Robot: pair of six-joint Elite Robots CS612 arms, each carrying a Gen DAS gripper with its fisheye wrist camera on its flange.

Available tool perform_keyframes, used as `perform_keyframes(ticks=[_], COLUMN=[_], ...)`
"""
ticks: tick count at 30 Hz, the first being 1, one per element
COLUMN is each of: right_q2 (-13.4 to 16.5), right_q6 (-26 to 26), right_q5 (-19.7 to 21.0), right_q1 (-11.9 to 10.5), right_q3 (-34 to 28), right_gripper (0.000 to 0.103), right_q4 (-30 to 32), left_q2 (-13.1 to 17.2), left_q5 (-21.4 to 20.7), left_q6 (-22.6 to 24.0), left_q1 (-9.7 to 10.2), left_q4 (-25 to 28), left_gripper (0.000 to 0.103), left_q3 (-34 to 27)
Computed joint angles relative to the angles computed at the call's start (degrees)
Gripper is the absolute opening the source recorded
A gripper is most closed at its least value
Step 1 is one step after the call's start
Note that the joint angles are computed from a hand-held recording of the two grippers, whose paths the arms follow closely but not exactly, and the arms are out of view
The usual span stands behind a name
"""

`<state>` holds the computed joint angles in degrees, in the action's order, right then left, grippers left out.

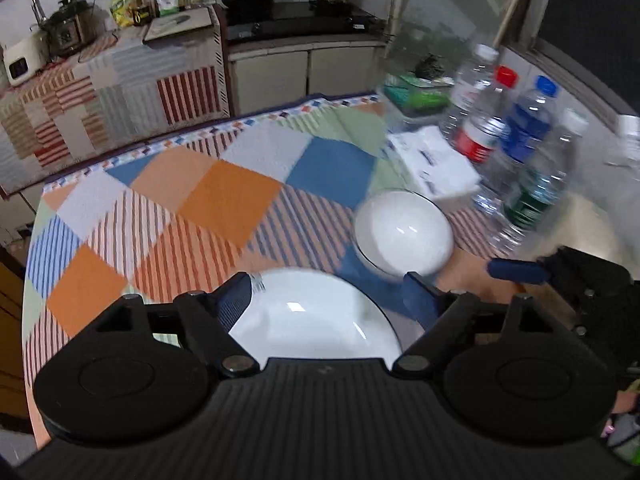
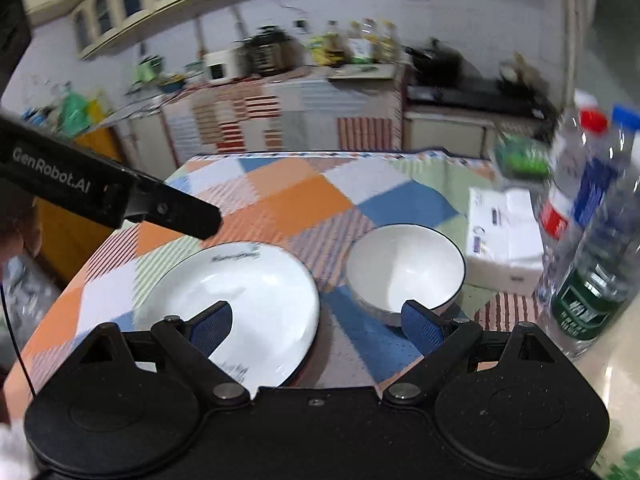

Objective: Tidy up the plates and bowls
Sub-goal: 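Move both grippers to the white bowl by the tissue box and grasp its rim, then lift and carry the third bowl over the nested bowls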

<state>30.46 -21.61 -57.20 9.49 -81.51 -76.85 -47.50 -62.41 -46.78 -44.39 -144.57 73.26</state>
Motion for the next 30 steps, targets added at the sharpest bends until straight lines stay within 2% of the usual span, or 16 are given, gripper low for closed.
perform_keyframes(ticks=[4,6,8,10,13,15,18,20,21,22,24,25,30], right_q2=[-1.07,-1.84,-2.96,-4.03,-5.40,-6.15,-6.60,-6.64,-6.70,-6.66,-6.61,-6.70,-6.20], right_q6=[9.07,11.09,12.82,13.70,14.48,16.13,14.14,12.87,12.62,12.50,13.35,13.30,13.75], right_q5=[-4.72,-8.47,-13.33,-17.76,-20.35,-20.26,-21.21,-22.17,-22.25,-22.24,-23.49,-24.85,-23.65], right_q1=[0.65,1.26,1.98,2.60,2.84,2.70,2.96,3.22,3.29,3.33,3.45,3.62,3.26], right_q3=[4.39,6.69,9.35,11.94,15.03,16.62,18.30,18.79,19.08,19.15,19.43,19.59,19.29], right_gripper=[0.086,0.081,0.071,0.070,0.069,0.067,0.065,0.051,0.047,0.044,0.029,0.020,0.020], right_q4=[-3.06,-4.51,-5.02,-5.58,-4.74,-3.70,-4.33,-4.61,-4.91,-5.04,-5.76,-5.35,-5.67], left_q2=[2.66,3.84,5.05,6.10,7.74,8.89,10.48,11.49,11.85,12.35,13.20,13.36,13.59], left_q5=[-1.53,-2.17,-4.91,-6.65,-8.50,-9.15,-9.11,-9.58,-10.01,-10.36,-12.74,-13.42,-14.21], left_q6=[-1.78,-2.16,-3.12,-5.30,-7.53,-7.98,-7.87,-7.50,-7.14,-7.18,-7.56,-8.01,-8.23], left_q1=[1.59,2.16,3.02,3.54,4.04,4.20,4.26,4.35,4.38,4.41,4.76,4.88,4.92], left_q4=[0.36,-0.92,-2.45,-4.79,-6.74,-7.06,-6.41,-4.73,-4.22,-3.11,-1.48,-1.11,-3.39], left_gripper=[0.081,0.080,0.078,0.078,0.078,0.078,0.067,0.058,0.051,0.040,0.025,0.021,0.010], left_q3=[-2.81,-3.64,-4.59,-5.05,-6.23,-7.40,-9.34,-10.99,-11.54,-12.33,-13.67,-13.89,-13.39])
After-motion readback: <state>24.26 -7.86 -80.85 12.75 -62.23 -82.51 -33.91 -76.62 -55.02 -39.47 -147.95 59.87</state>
